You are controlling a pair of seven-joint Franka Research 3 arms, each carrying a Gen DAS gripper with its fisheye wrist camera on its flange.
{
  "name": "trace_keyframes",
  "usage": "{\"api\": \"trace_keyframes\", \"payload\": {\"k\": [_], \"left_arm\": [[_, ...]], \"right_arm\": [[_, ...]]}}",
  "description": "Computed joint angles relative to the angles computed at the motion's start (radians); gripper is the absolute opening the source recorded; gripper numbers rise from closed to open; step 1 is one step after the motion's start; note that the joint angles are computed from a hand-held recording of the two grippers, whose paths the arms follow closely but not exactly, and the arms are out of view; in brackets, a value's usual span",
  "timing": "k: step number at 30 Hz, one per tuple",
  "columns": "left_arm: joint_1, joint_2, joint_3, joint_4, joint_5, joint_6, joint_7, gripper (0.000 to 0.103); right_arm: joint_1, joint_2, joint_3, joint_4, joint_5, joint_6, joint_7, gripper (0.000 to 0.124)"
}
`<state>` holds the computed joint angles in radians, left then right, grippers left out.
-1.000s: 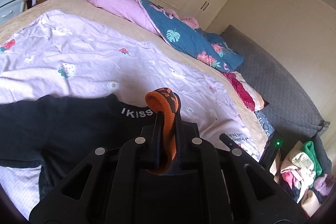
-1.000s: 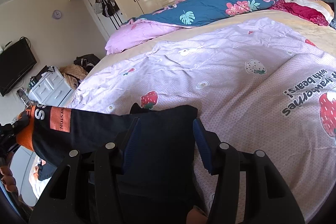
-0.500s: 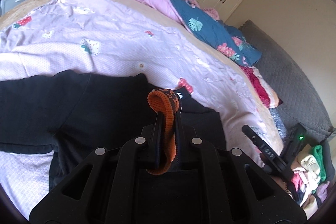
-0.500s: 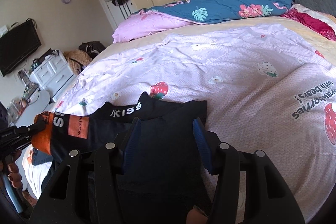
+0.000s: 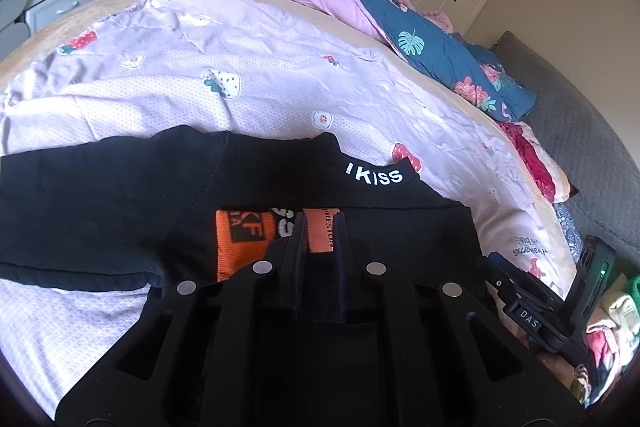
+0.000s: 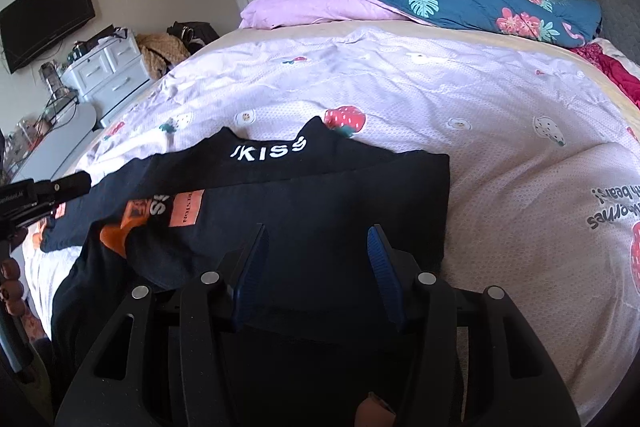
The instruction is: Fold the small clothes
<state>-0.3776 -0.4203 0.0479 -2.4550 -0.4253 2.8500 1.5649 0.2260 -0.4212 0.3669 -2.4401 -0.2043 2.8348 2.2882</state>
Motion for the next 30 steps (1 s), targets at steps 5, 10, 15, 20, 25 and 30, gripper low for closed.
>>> {"api": "trace_keyframes", "payload": {"k": [5,10,15,20,25,30], "left_arm": [[0.001,0.037,-0.011,0.023,0.0,-0.059,0.019,0.015],[0.076,0.096,-0.086,0.033,0.08,-0.114,-0.042,0.027],[0.129,0.118,-0.135,0.011,0.179,-0.1,-0.102,0.028],[0.116,0.107,-0.131,-0.023,0.216,-0.044,-0.107,0.03],[0.09,0.069,-0.104,-0.057,0.204,-0.015,-0.094,0.039],[0.107,0.031,-0.106,-0.07,0.255,-0.008,-0.136,0.047]], "right_arm": [[0.02,0.022,-0.001,0.014,-0.001,-0.016,-0.018,0.05],[0.05,0.043,-0.017,0.027,0.007,-0.044,-0.04,0.053],[0.07,0.067,-0.031,0.045,0.016,-0.108,-0.043,0.057],[0.094,0.092,-0.058,0.053,0.024,-0.166,-0.032,0.059],[0.112,0.079,-0.071,0.035,0.021,-0.12,-0.03,0.065],[0.089,0.061,-0.037,0.027,-0.005,-0.049,-0.016,0.078]]}}
